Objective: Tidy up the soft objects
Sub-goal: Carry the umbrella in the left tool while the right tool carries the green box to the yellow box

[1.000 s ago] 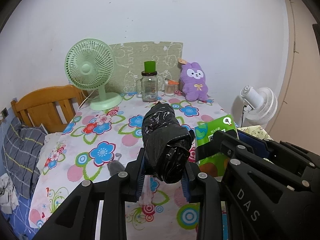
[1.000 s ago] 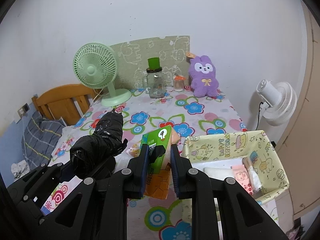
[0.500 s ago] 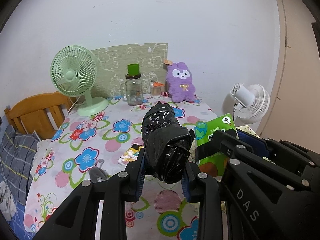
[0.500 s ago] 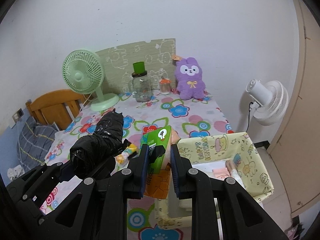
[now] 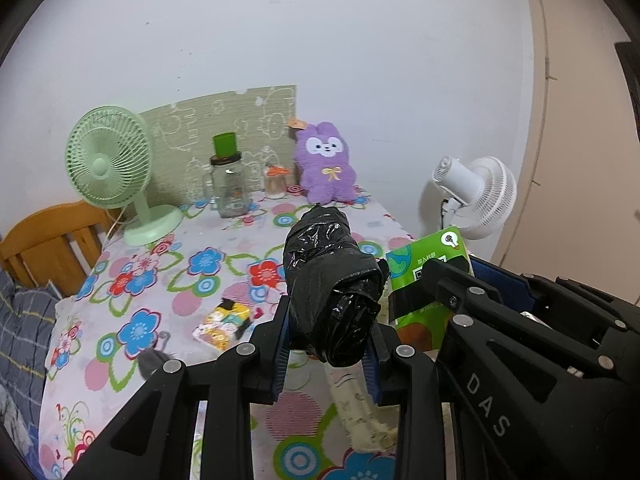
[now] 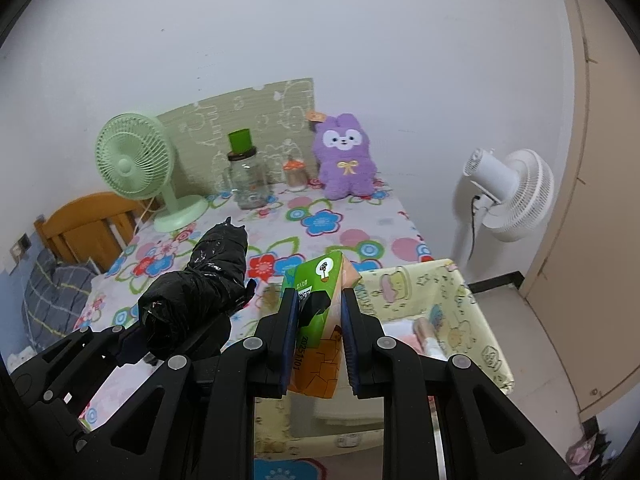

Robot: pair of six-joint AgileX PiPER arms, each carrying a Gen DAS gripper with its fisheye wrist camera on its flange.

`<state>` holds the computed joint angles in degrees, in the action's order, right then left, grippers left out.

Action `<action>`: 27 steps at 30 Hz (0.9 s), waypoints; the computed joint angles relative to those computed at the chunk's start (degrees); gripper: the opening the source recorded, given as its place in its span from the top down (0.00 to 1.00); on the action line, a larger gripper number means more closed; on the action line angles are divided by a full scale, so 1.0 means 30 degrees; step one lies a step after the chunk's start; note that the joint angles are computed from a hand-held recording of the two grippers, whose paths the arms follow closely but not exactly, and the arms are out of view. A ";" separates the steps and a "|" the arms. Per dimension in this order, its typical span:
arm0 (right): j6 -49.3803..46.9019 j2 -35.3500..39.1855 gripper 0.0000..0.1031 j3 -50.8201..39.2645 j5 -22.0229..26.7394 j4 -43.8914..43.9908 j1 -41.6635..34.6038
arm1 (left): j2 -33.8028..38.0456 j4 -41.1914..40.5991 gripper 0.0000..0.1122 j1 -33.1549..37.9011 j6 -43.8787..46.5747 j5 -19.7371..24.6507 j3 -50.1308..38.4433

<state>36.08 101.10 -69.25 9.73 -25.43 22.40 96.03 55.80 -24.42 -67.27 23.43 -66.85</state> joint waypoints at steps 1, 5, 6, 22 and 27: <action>0.0163 0.0000 0.77 0.0043 -0.0007 -0.0136 -0.0120 | 0.0122 -0.0072 0.73 -0.0076 0.0094 -0.0021 -0.0122; 0.0530 0.0058 0.77 0.0156 -0.0057 -0.0411 -0.0527 | 0.0612 -0.0471 0.73 -0.0278 0.0612 -0.0160 -0.0577; 0.0538 0.0082 0.77 0.0174 -0.0061 -0.0394 -0.0651 | 0.0724 -0.0534 0.73 -0.0325 0.0700 -0.0187 -0.0674; 0.0074 0.1205 0.77 -0.0118 0.0099 0.0298 -0.2212 | 0.3431 -0.5805 0.73 -0.0472 0.7110 -0.1180 -0.3223; 0.0262 0.1751 0.77 -0.0319 0.0370 0.0223 -0.2536 | 0.4318 -0.7487 0.73 -0.0619 0.8989 -0.1126 -0.3989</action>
